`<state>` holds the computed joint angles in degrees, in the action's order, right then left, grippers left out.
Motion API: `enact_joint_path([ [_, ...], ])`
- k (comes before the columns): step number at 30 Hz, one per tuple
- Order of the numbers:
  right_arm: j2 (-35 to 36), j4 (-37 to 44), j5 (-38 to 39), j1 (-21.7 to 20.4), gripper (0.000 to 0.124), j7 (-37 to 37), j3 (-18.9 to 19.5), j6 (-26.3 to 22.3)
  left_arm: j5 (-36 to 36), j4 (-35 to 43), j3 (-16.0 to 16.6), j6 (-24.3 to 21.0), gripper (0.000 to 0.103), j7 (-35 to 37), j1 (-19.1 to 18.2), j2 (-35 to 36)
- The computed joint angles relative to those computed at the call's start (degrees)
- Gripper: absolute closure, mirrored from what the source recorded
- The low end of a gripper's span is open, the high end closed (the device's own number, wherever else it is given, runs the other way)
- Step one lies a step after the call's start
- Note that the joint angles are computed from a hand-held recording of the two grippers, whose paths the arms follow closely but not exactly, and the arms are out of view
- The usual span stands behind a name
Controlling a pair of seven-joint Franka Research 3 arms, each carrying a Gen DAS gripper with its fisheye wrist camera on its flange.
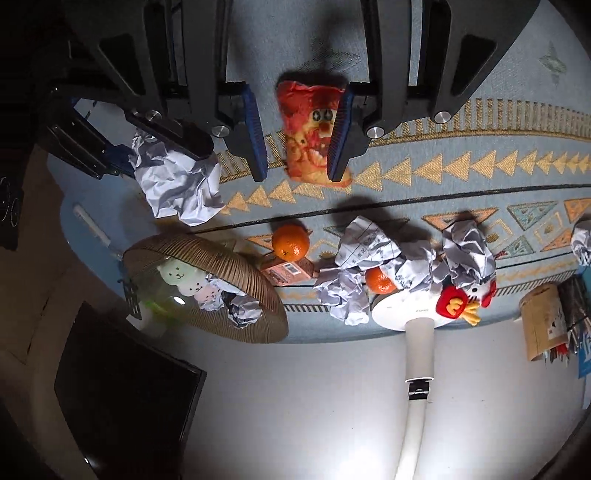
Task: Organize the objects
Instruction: 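Lift both held items and carry them toward the glass bowl, then open both tools to drop the snack-bag plush and paper ball into the bowl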
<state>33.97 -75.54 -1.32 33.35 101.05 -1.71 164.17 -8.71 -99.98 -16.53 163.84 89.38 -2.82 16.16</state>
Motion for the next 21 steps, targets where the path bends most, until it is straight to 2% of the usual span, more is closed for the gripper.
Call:
enact_joint_path([
  [1,-0.1,-0.1,0.7,-0.6,0.075,-0.4,0.7,0.1,-1.7,1.0,-1.3,-0.3,0.074,1.7,0.9,0.5],
  [2,0.0,0.1,1.3,-1.1,0.075,-0.7,1.2,0.0,-0.9,2.1,-0.8,-0.8,0.074,1.5,0.4,1.1],
  [6,0.5,1.1,2.4,-1.5,0.075,-0.7,1.5,-1.1,8.0,4.5,3.9,-1.8,0.072,-4.6,-3.6,2.4],
  [7,0.4,0.8,2.8,-1.8,0.075,-1.0,1.8,-0.8,9.8,4.0,5.0,-2.3,0.060,-6.5,-4.1,2.1],
  [8,0.4,0.7,3.2,-2.1,0.075,-1.3,2.2,-0.7,11.0,3.3,5.6,-2.5,0.053,-8.3,-4.3,1.7],
  [10,0.6,1.0,4.0,-2.5,0.075,-1.9,2.7,-1.0,11.3,1.8,5.8,-3.8,0.018,-11.1,-3.6,1.1],
  [11,0.7,1.3,4.1,-2.4,0.075,-1.9,2.5,-1.3,10.3,1.0,5.1,-3.5,0.014,-11.3,-2.8,0.9],
  [12,0.8,1.5,4.0,-2.1,0.075,-1.6,2.2,-1.5,8.8,0.5,4.1,-3.5,0.013,-10.6,-1.7,1.0],
  [14,0.9,1.7,3.7,-1.8,0.075,-1.2,1.7,-1.7,7.2,1.8,2.9,-6.3,0.014,-8.9,-0.7,2.2],
  [15,0.8,1.6,3.6,-1.7,0.075,-1.0,1.6,-1.7,8.4,3.0,3.6,-7.9,0.015,-9.9,-1.5,3.0],
  [17,0.4,0.7,3.2,-1.3,0.075,0.0,0.8,-0.8,8.2,4.7,3.3,-10.3,0.037,-9.2,-1.6,4.3],
  [18,0.2,0.3,3.3,-1.4,0.075,0.3,0.9,-0.4,11.5,4.8,4.9,-9.8,0.041,-11.4,-3.2,4.4],
  [20,0.1,-0.1,4.0,-2.1,0.075,0.2,1.5,-0.1,14.1,5.7,5.3,-10.3,0.057,-11.8,-4.2,5.0],
  [21,0.0,-0.1,4.4,-2.4,0.075,0.1,1.8,-0.1,12.5,5.8,4.1,-10.3,0.072,-9.7,-3.5,5.2],
])
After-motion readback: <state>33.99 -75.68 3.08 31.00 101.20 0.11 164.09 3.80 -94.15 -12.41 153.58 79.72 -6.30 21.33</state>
